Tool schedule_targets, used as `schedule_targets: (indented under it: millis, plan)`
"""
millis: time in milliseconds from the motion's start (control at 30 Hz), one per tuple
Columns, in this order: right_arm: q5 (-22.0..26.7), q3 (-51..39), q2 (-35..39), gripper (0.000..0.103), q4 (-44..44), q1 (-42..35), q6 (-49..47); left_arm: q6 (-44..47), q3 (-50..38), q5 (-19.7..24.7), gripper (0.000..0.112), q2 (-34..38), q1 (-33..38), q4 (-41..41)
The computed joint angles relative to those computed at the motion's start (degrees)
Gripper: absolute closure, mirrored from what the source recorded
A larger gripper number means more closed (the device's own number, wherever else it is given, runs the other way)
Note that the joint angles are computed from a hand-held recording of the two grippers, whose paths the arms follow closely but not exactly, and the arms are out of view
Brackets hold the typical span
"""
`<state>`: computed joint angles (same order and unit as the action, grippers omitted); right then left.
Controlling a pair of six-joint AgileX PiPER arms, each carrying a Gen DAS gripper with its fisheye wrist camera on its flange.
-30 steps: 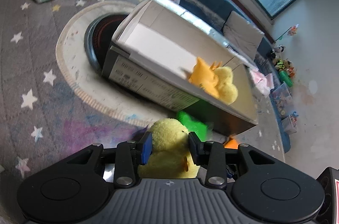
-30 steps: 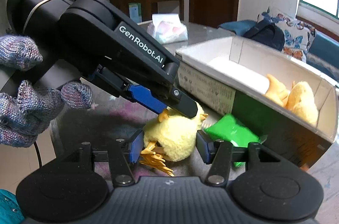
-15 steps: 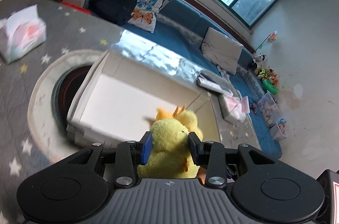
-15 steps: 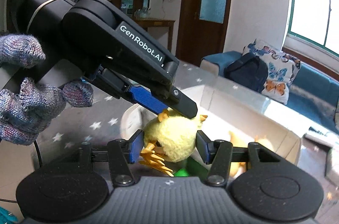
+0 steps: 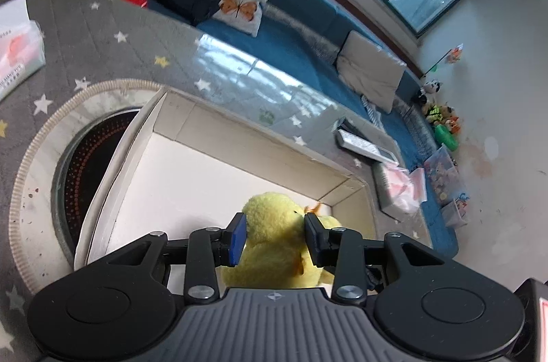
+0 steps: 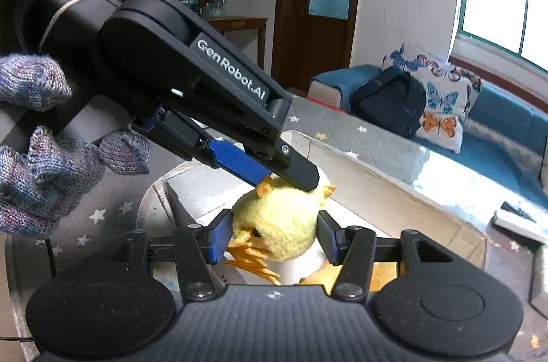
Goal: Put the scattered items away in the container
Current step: 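Lift the plush chick with the left gripper and carry it over the box, then lower the chick into the box and open the left gripper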
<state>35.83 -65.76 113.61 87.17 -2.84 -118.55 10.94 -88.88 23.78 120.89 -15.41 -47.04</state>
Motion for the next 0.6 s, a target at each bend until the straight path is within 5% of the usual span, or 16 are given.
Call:
schedule_targets:
  millis: [600]
  plan:
    - [-3.57, -11.22, 8.45, 0.050, -15.90, 2.49, 16.87, -5.31, -10.03, 6.11, 0.074, 9.26, 2.46, 3.48]
